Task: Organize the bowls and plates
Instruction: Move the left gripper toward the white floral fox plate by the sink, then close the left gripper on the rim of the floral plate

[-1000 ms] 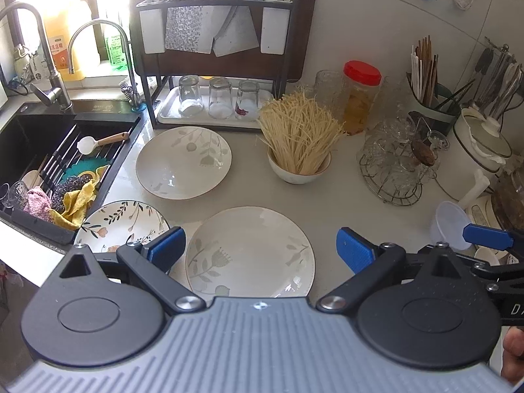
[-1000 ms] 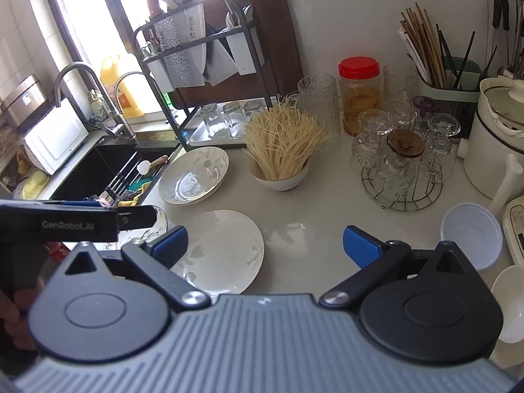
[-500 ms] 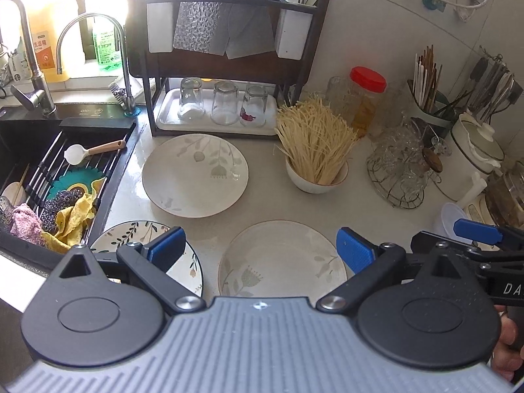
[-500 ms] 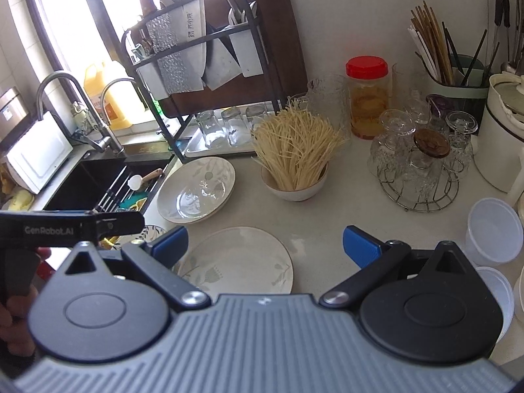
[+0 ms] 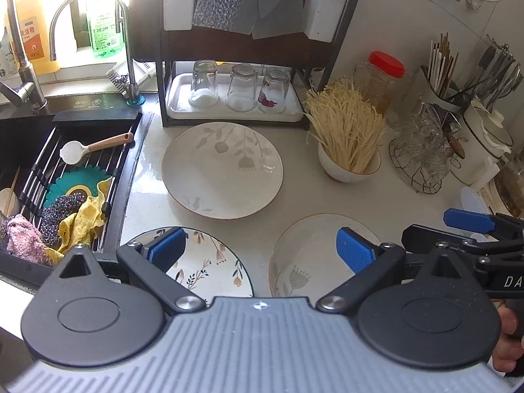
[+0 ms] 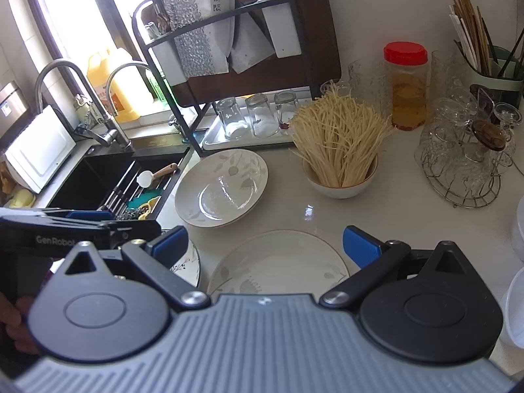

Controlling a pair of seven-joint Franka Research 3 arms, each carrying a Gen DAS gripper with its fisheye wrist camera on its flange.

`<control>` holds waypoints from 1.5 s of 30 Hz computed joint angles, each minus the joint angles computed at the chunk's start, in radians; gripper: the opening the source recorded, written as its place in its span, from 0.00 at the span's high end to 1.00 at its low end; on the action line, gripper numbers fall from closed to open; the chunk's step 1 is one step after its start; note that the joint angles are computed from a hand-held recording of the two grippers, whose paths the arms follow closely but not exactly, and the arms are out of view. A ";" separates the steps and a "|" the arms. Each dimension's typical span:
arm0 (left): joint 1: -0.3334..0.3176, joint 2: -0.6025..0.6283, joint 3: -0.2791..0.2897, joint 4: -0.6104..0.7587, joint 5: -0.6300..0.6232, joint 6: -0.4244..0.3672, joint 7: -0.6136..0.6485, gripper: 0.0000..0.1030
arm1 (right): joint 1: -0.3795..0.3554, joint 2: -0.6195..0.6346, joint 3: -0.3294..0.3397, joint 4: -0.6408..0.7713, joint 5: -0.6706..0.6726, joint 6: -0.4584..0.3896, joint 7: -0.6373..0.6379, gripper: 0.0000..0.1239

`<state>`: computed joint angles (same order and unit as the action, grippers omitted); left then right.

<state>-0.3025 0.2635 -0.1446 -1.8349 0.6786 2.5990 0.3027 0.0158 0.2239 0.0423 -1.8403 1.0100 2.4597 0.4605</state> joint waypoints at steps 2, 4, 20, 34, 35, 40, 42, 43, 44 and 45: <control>0.016 -0.010 0.001 -0.027 -0.016 0.022 0.016 0.03 | 0.014 0.004 0.005 -0.004 -0.013 0.018 0.026 0.17; 0.031 -0.022 0.003 -0.054 -0.030 0.040 0.032 0.03 | 0.029 0.008 0.010 -0.008 -0.029 0.040 0.055 0.17; 0.166 -0.124 0.012 -0.306 -0.174 0.180 0.164 0.03 | 0.114 0.081 0.054 0.002 -0.162 0.185 0.278 0.17; 0.241 -0.142 -0.002 -0.470 -0.427 0.314 0.296 0.04 | 0.163 0.161 0.085 0.060 -0.343 0.141 0.391 0.32; 0.246 -0.139 -0.008 -0.472 -0.453 0.314 0.317 0.04 | 0.168 0.165 0.084 0.065 -0.357 0.136 0.398 0.35; 0.259 -0.133 -0.022 -0.490 -0.551 0.332 0.396 0.04 | 0.177 0.184 0.097 0.076 -0.390 0.115 0.383 0.40; 0.269 -0.132 -0.032 -0.497 -0.599 0.343 0.432 0.04 | 0.190 0.192 0.093 0.079 -0.417 0.104 0.389 0.45; 0.277 -0.133 -0.042 -0.503 -0.635 0.352 0.460 0.04 | 0.196 0.197 0.091 0.082 -0.432 0.096 0.395 0.45; 0.282 -0.133 -0.048 -0.505 -0.662 0.356 0.480 0.05 | 0.204 0.202 0.085 0.086 -0.450 0.088 0.408 0.47; 0.283 -0.133 -0.049 -0.509 -0.679 0.361 0.492 0.05 | 0.210 0.208 0.080 0.091 -0.466 0.081 0.424 0.49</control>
<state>-0.0197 0.1303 -0.1940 -2.3437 -0.0002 2.9597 0.7948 0.2259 0.4323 0.1222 -1.7491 0.5440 2.5405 0.8845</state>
